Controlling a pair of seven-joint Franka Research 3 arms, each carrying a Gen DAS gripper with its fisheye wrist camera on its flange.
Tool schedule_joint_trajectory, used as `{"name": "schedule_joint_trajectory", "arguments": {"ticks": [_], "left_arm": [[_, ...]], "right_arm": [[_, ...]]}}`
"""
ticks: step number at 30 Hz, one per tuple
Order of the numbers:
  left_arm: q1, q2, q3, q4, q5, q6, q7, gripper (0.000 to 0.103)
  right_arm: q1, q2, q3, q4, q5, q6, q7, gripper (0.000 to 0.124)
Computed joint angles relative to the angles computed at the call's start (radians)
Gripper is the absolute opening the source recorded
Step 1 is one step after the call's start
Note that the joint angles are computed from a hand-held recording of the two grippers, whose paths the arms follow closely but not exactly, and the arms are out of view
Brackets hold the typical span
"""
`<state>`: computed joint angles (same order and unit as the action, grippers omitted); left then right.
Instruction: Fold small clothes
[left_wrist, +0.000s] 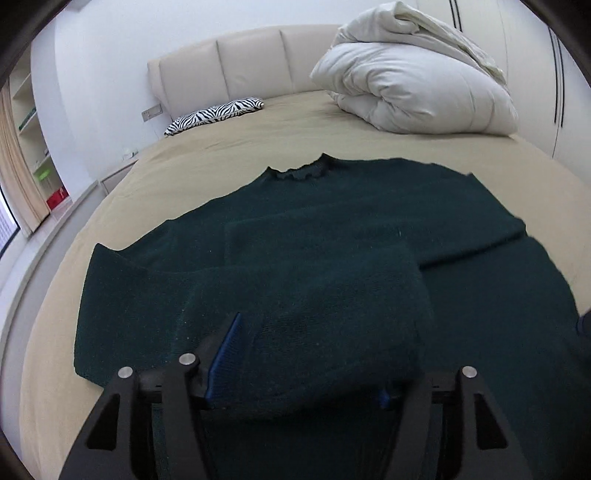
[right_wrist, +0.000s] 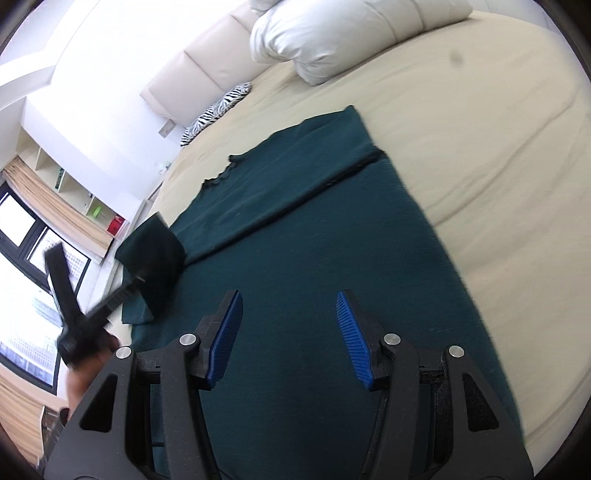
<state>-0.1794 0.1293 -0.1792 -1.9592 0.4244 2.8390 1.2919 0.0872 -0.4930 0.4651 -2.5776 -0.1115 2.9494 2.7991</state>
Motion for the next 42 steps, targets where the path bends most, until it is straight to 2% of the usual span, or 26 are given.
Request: {"name": "schedule_joint_trajectory", "arguments": {"ticks": [3, 5, 6, 8, 9, 11, 13, 14, 15, 17, 18, 21, 22, 25, 27, 29, 31, 33, 36, 39, 42], "left_arm": [[0.037, -0.035, -0.022, -0.050, -0.151, 0.003, 0.096, 0.065], [0.057, -0.099, -0.027, -0.133, -0.278, 0.041, 0.158, 0.079], [0.063, -0.125, -0.017, -0.166, -0.328, 0.059, 0.186, 0.081], [0.059, -0.152, -0.004, -0.202, -0.320, 0.063, 0.148, 0.084], [0.055, -0.158, -0.001, -0.212, -0.326, 0.061, 0.136, 0.084], [0.045, -0.197, 0.020, -0.264, -0.428, 0.097, 0.187, 0.084], [0.035, -0.214, 0.042, -0.295, -0.489, 0.129, 0.207, 0.084], [0.028, -0.218, 0.054, -0.304, -0.528, 0.132, 0.224, 0.084], [0.022, -0.219, 0.066, -0.308, -0.563, 0.132, 0.240, 0.084], [0.018, -0.224, 0.085, -0.318, -0.627, 0.127, 0.261, 0.084], [0.010, -0.218, 0.096, -0.310, -0.676, 0.120, 0.289, 0.084], [-0.008, -0.215, 0.118, -0.307, -0.858, 0.106, 0.400, 0.084], [-0.003, -0.212, 0.111, -0.304, -0.865, 0.107, 0.403, 0.084], [0.009, -0.218, 0.094, -0.314, -0.850, 0.123, 0.395, 0.084], [0.002, -0.221, 0.099, -0.318, -0.893, 0.128, 0.423, 0.084], [-0.014, -0.223, 0.113, -0.315, -0.984, 0.134, 0.482, 0.083], [-0.019, -0.224, 0.119, -0.309, -1.046, 0.130, 0.517, 0.081], [-0.012, -0.224, 0.115, -0.303, -1.062, 0.123, 0.522, 0.081], [0.006, -0.228, 0.104, -0.302, -1.029, 0.139, 0.481, 0.081], [0.014, -0.220, 0.108, -0.285, -1.017, 0.154, 0.448, 0.081], [0.058, -0.183, 0.095, -0.237, -0.881, 0.160, 0.329, 0.081]], "right_arm": [[0.004, 0.027, -0.017, 0.012, 0.002, 0.003, -0.014, 0.051], [0.018, 0.079, -0.040, 0.054, 0.003, 0.009, -0.046, 0.051], [0.024, 0.108, -0.049, 0.080, -0.001, 0.017, -0.064, 0.052], [0.057, 0.190, -0.082, 0.150, -0.009, 0.051, -0.124, 0.055], [0.115, 0.255, -0.133, 0.199, 0.030, 0.076, -0.200, 0.063], [0.205, 0.340, -0.199, 0.287, 0.122, 0.047, -0.299, 0.066], [0.329, 0.439, -0.284, 0.394, 0.370, 0.034, -0.533, 0.066], [0.353, 0.479, -0.298, 0.441, 0.447, 0.010, -0.603, 0.066], [0.353, 0.526, -0.301, 0.501, 0.453, -0.054, -0.603, 0.066], [0.359, 0.584, -0.313, 0.579, 0.405, -0.159, -0.532, 0.066], [0.365, 0.602, -0.314, 0.597, 0.403, -0.171, -0.523, 0.065], [0.395, 0.628, -0.344, 0.633, 0.272, -0.198, -0.419, 0.063], [0.398, 0.636, -0.346, 0.645, 0.259, -0.205, -0.409, 0.062], [0.393, 0.649, -0.350, 0.665, 0.249, -0.227, -0.411, 0.045], [0.397, 0.662, -0.358, 0.696, 0.203, -0.273, -0.423, 0.016], [0.412, 0.678, -0.363, 0.724, 0.146, -0.289, -0.415, 0.010], [0.434, 0.670, -0.378, 0.746, 0.050, -0.311, -0.395, 0.008], [0.442, 0.658, -0.381, 0.763, -0.023, -0.290, -0.406, 0.006], [0.460, 0.645, -0.400, 0.831, -0.216, -0.307, -0.412, 0.006], [0.443, 0.638, -0.403, 0.867, -0.281, -0.294, -0.445, 0.006], [0.401, 0.641, -0.415, 0.870, -0.273, -0.278, -0.480, 0.006]]}}
